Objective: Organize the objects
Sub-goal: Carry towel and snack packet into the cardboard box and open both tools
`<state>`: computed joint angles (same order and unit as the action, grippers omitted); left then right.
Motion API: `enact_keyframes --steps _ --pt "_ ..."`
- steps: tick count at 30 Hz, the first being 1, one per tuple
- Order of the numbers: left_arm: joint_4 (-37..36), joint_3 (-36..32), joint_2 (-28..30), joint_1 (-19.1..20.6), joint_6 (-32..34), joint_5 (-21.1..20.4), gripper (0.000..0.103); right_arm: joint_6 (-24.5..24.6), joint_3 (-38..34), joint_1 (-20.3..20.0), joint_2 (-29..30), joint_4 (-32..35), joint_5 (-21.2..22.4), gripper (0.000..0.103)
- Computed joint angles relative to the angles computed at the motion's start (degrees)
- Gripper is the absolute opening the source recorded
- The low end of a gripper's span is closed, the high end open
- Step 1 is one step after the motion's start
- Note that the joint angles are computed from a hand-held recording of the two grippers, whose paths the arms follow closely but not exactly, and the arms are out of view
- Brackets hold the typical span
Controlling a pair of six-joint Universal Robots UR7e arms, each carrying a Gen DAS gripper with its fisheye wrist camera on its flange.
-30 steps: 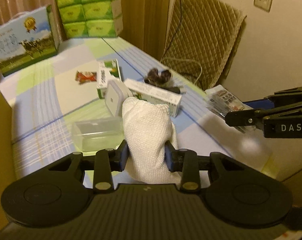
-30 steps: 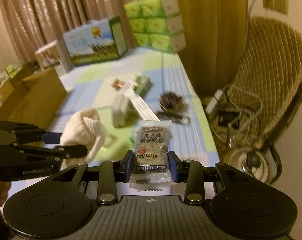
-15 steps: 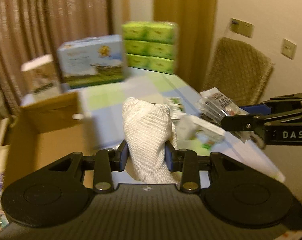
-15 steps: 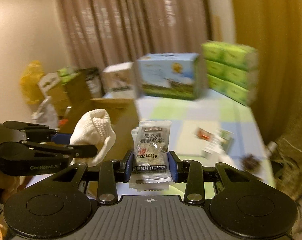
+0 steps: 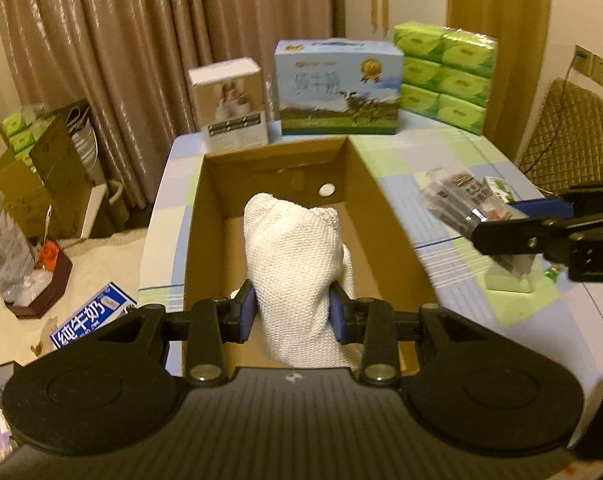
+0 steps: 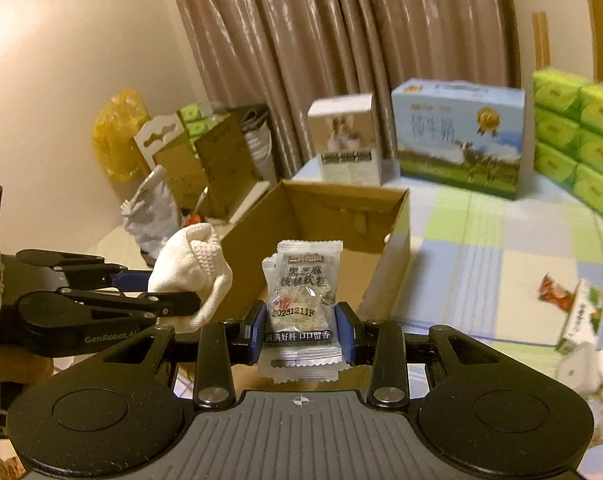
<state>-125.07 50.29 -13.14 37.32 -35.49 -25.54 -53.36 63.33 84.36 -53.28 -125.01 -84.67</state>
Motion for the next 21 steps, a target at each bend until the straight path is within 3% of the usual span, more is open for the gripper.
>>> enact_keyframes --steps 4,6,7,16,17,18,20,21 --pt "-2.61 0.96 -0.10 1.50 2.07 -0.55 0.033 1.43 -1.70 0.45 2.68 0.26 -0.99 0.034" --pt "-5.43 0.50 0.75 2.28 6.13 -0.37 0.043 1.85 -2.49 0.73 4.14 -0.33 -2.00 0.034" --pt "-5.14 0.15 1.08 2.60 6.78 0.17 0.054 2.01 -2.41 0.75 4.35 -0.47 -2.22 0.034" --pt "-8.20 6.38 -2.09 2.79 3.47 2.78 0.055 1.23 -2.92 0.85 6.19 -0.92 -1.49 0.034" --pt "-9.32 7.48 -2.69 2.73 2.75 2.62 0.055 0.89 -2.94 0.80 6.33 -1.02 -1.13 0.037" --pt "-9.71 8.32 -3.18 2.64 1.78 2.46 0.055 0.68 -3.03 0.62 6.48 -0.97 -0.20 0.048" --pt "-10.26 9.77 -3.95 2.33 0.82 2.56 0.055 1.10 -2.28 0.48 5.99 -1.52 0.77 0.062" --pt "-9.59 10.15 -4.20 2.17 -0.10 2.71 0.055 1.15 -1.80 0.32 5.58 -1.96 1.35 0.063"
